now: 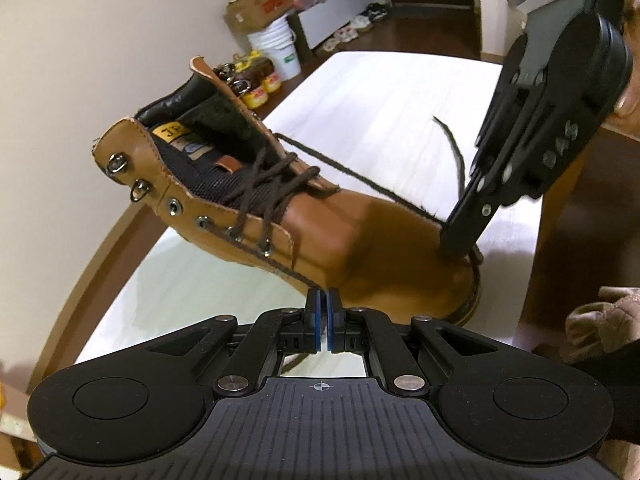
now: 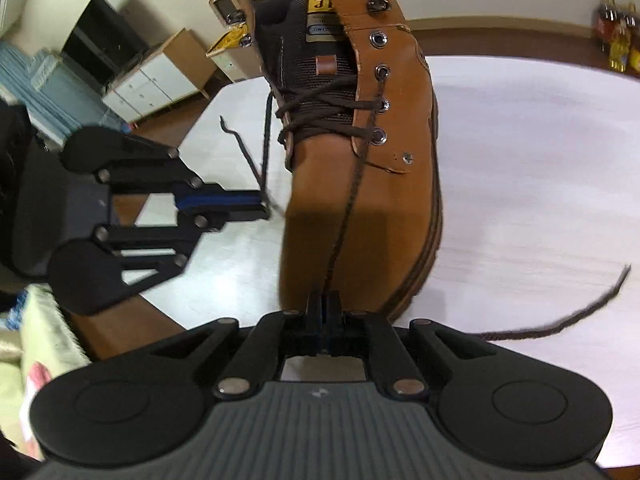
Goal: Lace up shoes with both hands
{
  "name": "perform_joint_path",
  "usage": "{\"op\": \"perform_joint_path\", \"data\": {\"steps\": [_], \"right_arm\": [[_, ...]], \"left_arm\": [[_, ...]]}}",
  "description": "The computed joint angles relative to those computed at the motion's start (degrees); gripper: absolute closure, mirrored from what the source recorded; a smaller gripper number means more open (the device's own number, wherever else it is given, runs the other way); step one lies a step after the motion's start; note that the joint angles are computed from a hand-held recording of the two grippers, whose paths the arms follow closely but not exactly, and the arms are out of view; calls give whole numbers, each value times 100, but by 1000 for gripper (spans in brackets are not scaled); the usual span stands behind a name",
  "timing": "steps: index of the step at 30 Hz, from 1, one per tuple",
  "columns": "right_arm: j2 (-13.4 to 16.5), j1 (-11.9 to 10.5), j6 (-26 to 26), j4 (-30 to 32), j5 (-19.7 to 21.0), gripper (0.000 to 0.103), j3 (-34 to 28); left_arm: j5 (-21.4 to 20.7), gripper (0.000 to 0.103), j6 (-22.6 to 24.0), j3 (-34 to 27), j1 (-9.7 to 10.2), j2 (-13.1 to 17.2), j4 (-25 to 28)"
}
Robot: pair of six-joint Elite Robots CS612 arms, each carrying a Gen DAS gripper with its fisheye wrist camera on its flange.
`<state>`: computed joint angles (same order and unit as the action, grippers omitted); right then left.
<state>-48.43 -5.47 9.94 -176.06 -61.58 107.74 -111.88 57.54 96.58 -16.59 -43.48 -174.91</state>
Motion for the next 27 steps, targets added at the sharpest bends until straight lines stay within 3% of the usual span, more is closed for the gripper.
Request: {"op": "perform_joint_path", "data": {"steps": [2,3,8,10,13,15,16,18,21,22,27], "right_arm": [[8,-31,203,-76,202,101,-3],[43,-68,486,-232,469,101,6],[167,-101,1530,-980,995,101,104],[312,-126,2432,-1684,1336,101,121],[697,-264,4232,-3089,1996,101,-44],[989,-287,5397,-4117,2051,100,-303],[1028,-259,5722,-4424,1815,100,-345],[929,-233,5653,-4448,1263,100,-318],[385,1,4164,-3503,-483,100,52],[269,51,3909,-3302,-933,100,147],[112,82,4371,-3211,-1935,100,456]], "left_arm": [[18,100,-128,-110,-21,53,73],[18,100,-159,-125,-16,53,80],[9,99,-324,-93,72,-49,148],[29,98,-382,-57,113,-102,179],[210,94,-337,22,199,-197,276],[319,94,-419,91,263,-236,277],[380,94,-466,128,299,-256,280],[371,94,-534,189,336,-283,287],[344,94,-583,246,331,-293,301],[299,94,-589,271,324,-298,320],[-205,93,-667,323,237,-260,364]]}}
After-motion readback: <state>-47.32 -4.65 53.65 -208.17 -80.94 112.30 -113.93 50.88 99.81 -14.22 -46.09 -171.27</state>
